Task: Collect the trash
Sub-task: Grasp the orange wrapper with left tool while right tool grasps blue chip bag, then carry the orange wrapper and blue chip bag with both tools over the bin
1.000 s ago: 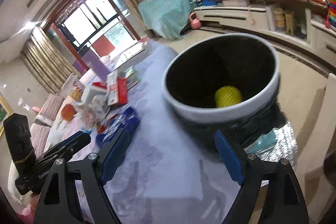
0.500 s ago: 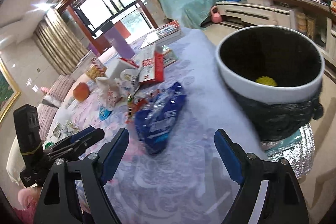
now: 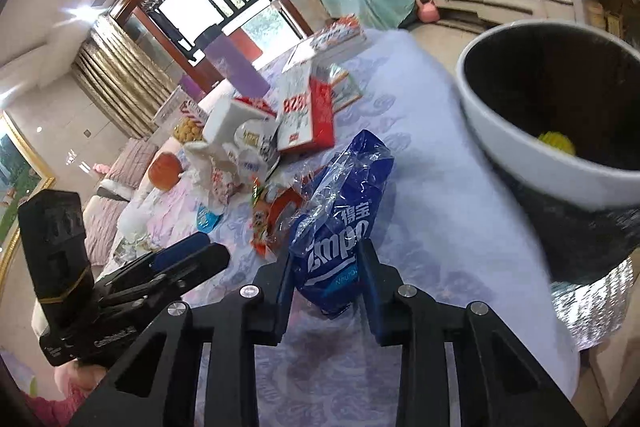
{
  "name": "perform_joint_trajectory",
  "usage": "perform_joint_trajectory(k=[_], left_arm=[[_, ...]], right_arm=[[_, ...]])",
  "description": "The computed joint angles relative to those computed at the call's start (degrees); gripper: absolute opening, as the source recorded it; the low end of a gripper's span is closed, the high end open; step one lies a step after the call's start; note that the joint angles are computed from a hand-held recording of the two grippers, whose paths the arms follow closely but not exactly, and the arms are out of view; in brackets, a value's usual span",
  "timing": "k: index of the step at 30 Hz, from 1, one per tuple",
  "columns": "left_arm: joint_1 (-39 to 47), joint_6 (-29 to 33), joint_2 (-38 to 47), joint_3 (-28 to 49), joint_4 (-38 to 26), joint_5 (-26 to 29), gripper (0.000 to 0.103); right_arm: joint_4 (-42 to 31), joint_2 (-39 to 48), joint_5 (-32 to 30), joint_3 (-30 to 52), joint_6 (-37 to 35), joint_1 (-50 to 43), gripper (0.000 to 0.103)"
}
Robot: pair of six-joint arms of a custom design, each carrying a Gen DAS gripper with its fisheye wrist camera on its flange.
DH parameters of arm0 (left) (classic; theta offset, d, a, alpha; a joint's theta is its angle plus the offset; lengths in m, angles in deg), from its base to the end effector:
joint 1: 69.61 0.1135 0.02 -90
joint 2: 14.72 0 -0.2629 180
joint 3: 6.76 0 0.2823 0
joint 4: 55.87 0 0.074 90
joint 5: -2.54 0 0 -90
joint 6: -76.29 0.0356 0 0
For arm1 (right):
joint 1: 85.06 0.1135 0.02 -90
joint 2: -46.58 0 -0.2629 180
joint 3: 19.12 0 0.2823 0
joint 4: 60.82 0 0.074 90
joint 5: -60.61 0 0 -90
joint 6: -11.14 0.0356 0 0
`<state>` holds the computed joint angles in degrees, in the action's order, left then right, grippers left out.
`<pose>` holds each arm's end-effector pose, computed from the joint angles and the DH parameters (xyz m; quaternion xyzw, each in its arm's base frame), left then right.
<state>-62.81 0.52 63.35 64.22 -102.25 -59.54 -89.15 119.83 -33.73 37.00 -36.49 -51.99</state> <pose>0.3084 0.0200 0.2511 0.1352 0.9147 -0.1697 0.3409 0.2422 0.1609 0.2041 0.0607 0.9229 0.2594 0.2781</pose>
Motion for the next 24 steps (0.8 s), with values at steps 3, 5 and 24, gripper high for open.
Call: perform_joint_trajectory(k=[3,5,24], left_arm=[[-2.4,-1.5,3.5,1.7,1.8,-1.3,0.062],[-3.7,-2.4,6.3,3.4,2.4,-1.5,0.059],[-3.4,0.5,0.9,0.2,3.6,0.9,0.000]], right_arm=[[-1.1,-2.5,-0.5,-1.1,-0.3,-1.5,0.029],[-2.1,-3.9,-0.6,-1.5,-0.8,-2.5,0.029],[-4.0,-9.8,-0.8,-3.7,-0.3,-3.2,0.029]])
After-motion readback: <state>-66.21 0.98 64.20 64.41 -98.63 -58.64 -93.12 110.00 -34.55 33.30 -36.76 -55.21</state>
